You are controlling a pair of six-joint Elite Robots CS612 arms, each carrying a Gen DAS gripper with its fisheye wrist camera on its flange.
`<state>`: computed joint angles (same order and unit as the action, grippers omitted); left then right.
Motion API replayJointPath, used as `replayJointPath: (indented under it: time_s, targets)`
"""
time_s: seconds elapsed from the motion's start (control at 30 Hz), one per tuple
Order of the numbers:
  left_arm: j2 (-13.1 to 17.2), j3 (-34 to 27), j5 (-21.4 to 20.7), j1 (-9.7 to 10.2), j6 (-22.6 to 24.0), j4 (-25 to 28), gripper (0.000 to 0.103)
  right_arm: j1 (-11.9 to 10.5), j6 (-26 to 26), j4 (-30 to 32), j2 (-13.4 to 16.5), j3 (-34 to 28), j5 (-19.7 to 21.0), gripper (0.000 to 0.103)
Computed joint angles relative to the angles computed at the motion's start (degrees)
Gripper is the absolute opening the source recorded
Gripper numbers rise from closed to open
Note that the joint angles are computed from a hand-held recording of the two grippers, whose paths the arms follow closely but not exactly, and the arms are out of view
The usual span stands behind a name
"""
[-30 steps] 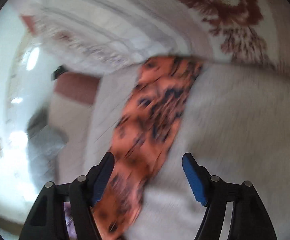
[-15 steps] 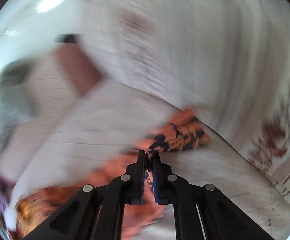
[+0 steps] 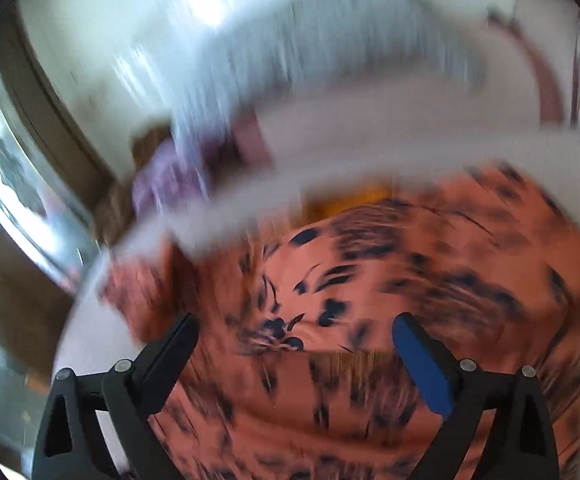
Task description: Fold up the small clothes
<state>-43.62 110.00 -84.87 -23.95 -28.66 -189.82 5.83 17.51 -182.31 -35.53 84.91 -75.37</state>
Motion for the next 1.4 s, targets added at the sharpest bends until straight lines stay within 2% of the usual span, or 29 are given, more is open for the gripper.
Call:
replayJointPath:
  time_s: [0.03, 0.1, 0.2, 0.27, 0.33, 0.43, 0.5, 0.53, 0.63, 0.7, 0.77, 0.8, 0.83, 0.87, 0.9, 0.93, 0.97, 1.07, 1.13, 1.2, 1.33, 1.37, 1.4]
  targets:
    - [-0.3, 0.2, 0.0, 0.26, -0.6, -0.8, 0.103, -0.4, 0.6, 1.2, 0.2, 0.8, 0.9, 0.098]
    - [-0.5, 0.0, -1.0, 0.75, -1.0, -2.6, 0.103, -1.2, 1.7, -1.8, -0.5, 4.1, 0.9, 0.098]
    - [-0.1, -2.8, -6.7, 1.86, -2.8, -4.4, 0.103, -2.5, 3.6, -7.5, -2.4, 11.5, -0.5, 0.098]
    - [1.0, -6.0, -12.3, 2.65, -4.6, -5.2, 0.103, -3.0, 4.3, -9.2, -2.6, 13.8, -1.9, 0.098]
    - [2.6, -10.1, -15.5, 2.9, -6.7, -5.1, 0.103, -3.9, 6.1, -10.6, -2.4, 16.1, -2.0, 0.098]
    - [5.7, -17.4, -20.3, 3.17, -7.9, -1.6, 0.103, -4.7, 8.2, -16.2, -0.6, 17.4, -0.1, 0.098]
    - [8.2, -22.4, -22.3, 3.21, -8.9, 2.1, 0.102, -4.4, 6.9, -18.4, -0.2, 17.7, -0.8, 0.098]
    - [9.6, -25.3, -22.9, 3.18, -8.7, 5.1, 0.098, -4.1, 6.1, -18.6, 0.1, 17.5, -1.6, 0.099]
    - [12.1, -30.7, -20.9, 2.8, -8.5, 13.7, 0.085, -3.4, 4.4, -21.5, 1.2, 17.4, -3.2, 0.099]
    - [13.4, -32.8, -20.6, 2.71, -8.4, 16.9, 0.083, -4.1, 6.0, -24.2, 1.5, 18.0, -1.2, 0.099]
    - [14.2, -33.9, -20.3, 2.47, -7.6, 19.0, 0.071, -4.8, 7.5, -26.3, 2.1, 18.2, 1.0, 0.099]
    - [14.6, -34.6, -19.8, 2.4, -6.9, 21.1, 0.056, -4.9, 7.4, -26.8, 2.2, 18.2, 1.1, 0.099]
    - [14.6, -34.8, -17.6, 2.06, -6.4, 22.4, 0.035, -4.8, 7.1, -26.8, 2.2, 18.2, 0.9, 0.099]
    - [14.3, -35.0, -14.2, 1.55, -4.9, 24.1, 0.019, -4.9, 6.8, -27.0, 2.0, 18.6, 0.8, 0.099]
    - [14.4, -35.5, -13.2, 1.42, -3.8, 25.7, 0.005, -4.8, 6.7, -26.9, 2.1, 18.4, 0.6, 0.099]
    - [14.2, -35.6, -13.9, 1.57, -3.4, 25.6, 0.005, -4.8, 6.7, -27.0, 2.1, 18.4, 0.6, 0.099]
    - [13.5, -34.7, -12.6, 1.41, -2.6, 23.7, 0.005, -4.8, 6.8, -27.1, 2.2, 18.3, 0.7, 0.099]
    - [10.2, -29.2, -5.2, 0.32, 3.3, 10.1, 0.005, -4.9, 7.3, -27.8, 2.4, 18.3, 1.2, 0.099]
    - [9.1, -27.3, -2.4, 0.23, 4.0, 6.5, 0.005, -4.9, 7.4, -27.7, 2.4, 18.2, 1.1, 0.099]
    - [9.1, -27.2, -2.0, 0.69, 3.8, 8.6, 0.005, -4.7, 7.3, -27.5, 2.4, 18.1, 0.9, 0.1]
    - [12.8, -32.1, -0.3, 1.12, 3.7, 22.3, 0.005, -4.6, 6.4, -26.6, 2.2, 18.1, 0.8, 0.102]
    - [13.2, -32.3, 0.3, 1.05, 3.8, 23.1, 0.006, -4.5, 6.0, -25.8, 1.9, 18.2, 0.6, 0.102]
    - [13.7, -32.1, 0.3, 1.04, 4.1, 21.5, 0.007, -4.5, 5.4, -24.0, 1.3, 18.2, 0.3, 0.102]
